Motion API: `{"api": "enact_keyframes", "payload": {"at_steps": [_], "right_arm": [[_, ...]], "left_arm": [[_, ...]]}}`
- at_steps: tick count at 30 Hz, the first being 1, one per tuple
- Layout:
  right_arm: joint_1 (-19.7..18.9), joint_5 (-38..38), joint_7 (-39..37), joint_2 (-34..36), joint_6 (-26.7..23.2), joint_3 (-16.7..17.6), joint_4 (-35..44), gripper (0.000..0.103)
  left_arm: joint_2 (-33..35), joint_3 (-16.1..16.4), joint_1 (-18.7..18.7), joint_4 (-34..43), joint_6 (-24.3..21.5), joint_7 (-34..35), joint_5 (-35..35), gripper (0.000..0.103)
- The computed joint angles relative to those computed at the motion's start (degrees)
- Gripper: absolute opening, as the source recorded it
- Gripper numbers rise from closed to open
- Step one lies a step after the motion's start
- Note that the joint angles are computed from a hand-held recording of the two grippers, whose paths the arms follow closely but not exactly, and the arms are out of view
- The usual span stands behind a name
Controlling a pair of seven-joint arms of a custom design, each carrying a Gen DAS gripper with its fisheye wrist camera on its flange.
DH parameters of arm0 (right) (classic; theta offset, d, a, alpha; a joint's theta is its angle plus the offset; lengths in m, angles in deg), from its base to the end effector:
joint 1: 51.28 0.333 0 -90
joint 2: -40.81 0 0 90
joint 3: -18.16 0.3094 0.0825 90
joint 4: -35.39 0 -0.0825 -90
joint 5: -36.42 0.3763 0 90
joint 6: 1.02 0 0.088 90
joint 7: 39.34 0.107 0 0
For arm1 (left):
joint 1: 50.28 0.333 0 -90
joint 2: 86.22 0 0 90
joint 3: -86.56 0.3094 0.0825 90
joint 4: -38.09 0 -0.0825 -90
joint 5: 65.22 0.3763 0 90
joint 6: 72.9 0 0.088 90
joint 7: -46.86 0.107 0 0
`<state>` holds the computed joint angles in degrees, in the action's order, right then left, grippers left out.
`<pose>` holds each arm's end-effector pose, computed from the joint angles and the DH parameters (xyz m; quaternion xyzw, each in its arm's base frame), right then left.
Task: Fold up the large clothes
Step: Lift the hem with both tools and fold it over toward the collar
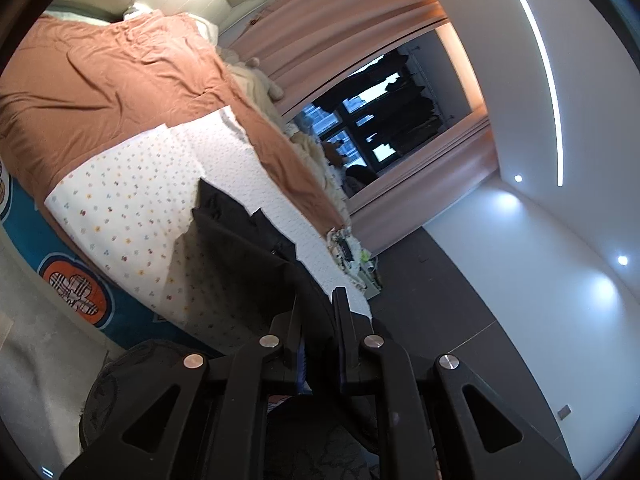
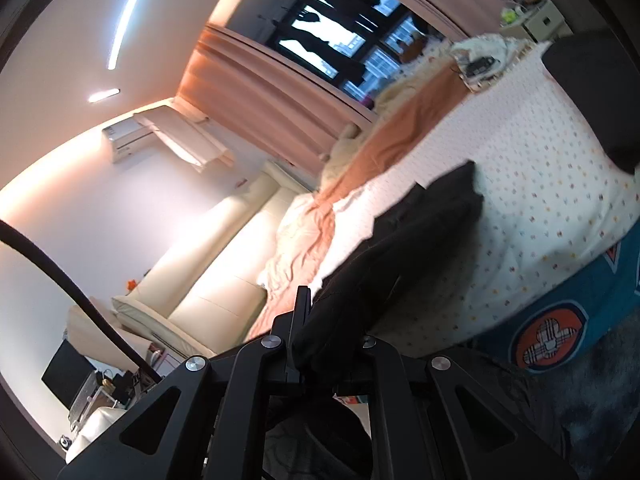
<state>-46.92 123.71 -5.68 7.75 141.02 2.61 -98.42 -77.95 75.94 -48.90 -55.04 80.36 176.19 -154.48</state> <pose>0.4146 -0.1093 0.6118 -0.4533 0.5855 -0.0801 0.6672 0.6411 -0.0648 0.6081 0.6257 -0.4388 0.6447 0.0174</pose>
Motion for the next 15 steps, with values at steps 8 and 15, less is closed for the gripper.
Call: {"api": "enact_keyframes", "payload": {"at_steps": [8, 15], "right_arm": [[0.4, 1.6, -2.4, -0.3, -0.4, -0.5, 0.6, 0.004], [0.0, 6.6, -7.3, 3.9, -3.1, -1.7, 3.6, 0.004]], "left_arm": [[-2.5, 1.0, -0.3, -0.8, -0.9, 3.3, -3.7, 0.013], [0.1, 0.8, -0.9, 4.0, 1.3, 1.9, -1.5, 0.013]]}}
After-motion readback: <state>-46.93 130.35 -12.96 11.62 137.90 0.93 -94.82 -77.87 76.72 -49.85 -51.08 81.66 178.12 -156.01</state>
